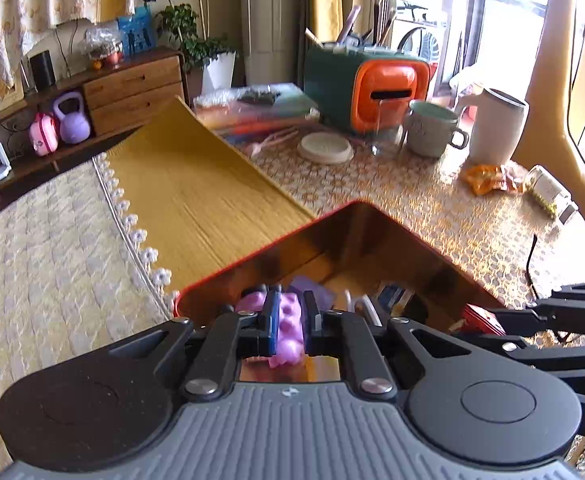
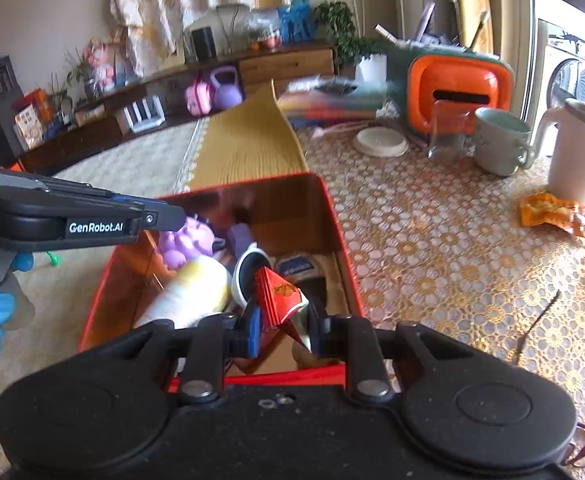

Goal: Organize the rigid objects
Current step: 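Open the left tool over the box while the right tool releases the candy packet, then move both tools back toward the round tin lid and green pawn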

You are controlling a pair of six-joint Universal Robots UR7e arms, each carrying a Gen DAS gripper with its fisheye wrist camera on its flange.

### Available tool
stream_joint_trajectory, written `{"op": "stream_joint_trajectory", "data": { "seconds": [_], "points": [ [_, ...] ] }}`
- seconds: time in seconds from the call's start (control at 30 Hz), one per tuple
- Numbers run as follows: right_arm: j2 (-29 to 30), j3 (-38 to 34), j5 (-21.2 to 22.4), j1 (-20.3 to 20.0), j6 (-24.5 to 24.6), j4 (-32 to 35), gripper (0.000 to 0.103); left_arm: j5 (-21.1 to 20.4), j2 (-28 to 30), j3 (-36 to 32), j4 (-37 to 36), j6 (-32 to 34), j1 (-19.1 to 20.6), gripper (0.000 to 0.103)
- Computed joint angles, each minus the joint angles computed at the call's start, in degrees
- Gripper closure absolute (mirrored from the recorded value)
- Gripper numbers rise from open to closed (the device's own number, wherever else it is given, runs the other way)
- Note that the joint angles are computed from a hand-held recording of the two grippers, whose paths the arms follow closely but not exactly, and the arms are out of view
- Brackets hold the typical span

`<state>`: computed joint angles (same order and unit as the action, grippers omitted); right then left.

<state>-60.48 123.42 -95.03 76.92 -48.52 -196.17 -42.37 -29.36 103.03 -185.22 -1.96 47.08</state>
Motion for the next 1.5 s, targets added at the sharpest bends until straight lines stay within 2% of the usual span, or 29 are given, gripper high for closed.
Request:
{"op": "stream_joint_trajectory", "data": {
  "seconds": [0.1, 0.3, 0.37, 0.43, 0.7, 0.9, 1.2, 1.5],
  "points": [
    [1.6, -1.0, -2.3, 0.5, -0.1, -0.8, 0.077, -0.3, 0.3, 0.1, 0.1, -0.6, 0.3, 0.092],
    [2.1, -0.9, -2.7, 0.6, -0.8, -2.3, 0.073, -0.6, 0.6, 0.2, -0.7, -0.5, 0.2, 0.092],
    [2.2, -0.6, -2.9, 0.7, -1.0, -3.1, 0.069, -0.2, 0.6, 0.4, -0.7, -0.8, 0.1, 0.092],
    [2.1, -0.4, -3.0, 0.9, -0.7, -3.1, 0.061, 0.3, 0.5, 0.8, -1.0, -1.3, -0.2, 0.092],
    [0.9, 1.0, -3.3, 1.4, 0.2, -4.1, 0.058, 0.9, -1.9, 4.1, -1.6, -3.3, -1.6, 0.092],
    [-1.0, 3.5, -2.3, 2.1, -0.1, -4.8, 0.049, 2.1, -3.9, 7.2, -2.2, -4.7, -3.4, 0.092],
    [-4.5, 7.8, -0.3, 3.8, 0.6, -5.0, 0.043, 2.8, -8.5, 13.3, -2.0, -9.1, -6.1, 0.091],
    [-6.0, 10.9, 1.2, 6.6, 1.2, -5.8, 0.038, 6.3, -13.2, 20.8, -3.2, -13.3, -9.4, 0.091]
  ]
}}
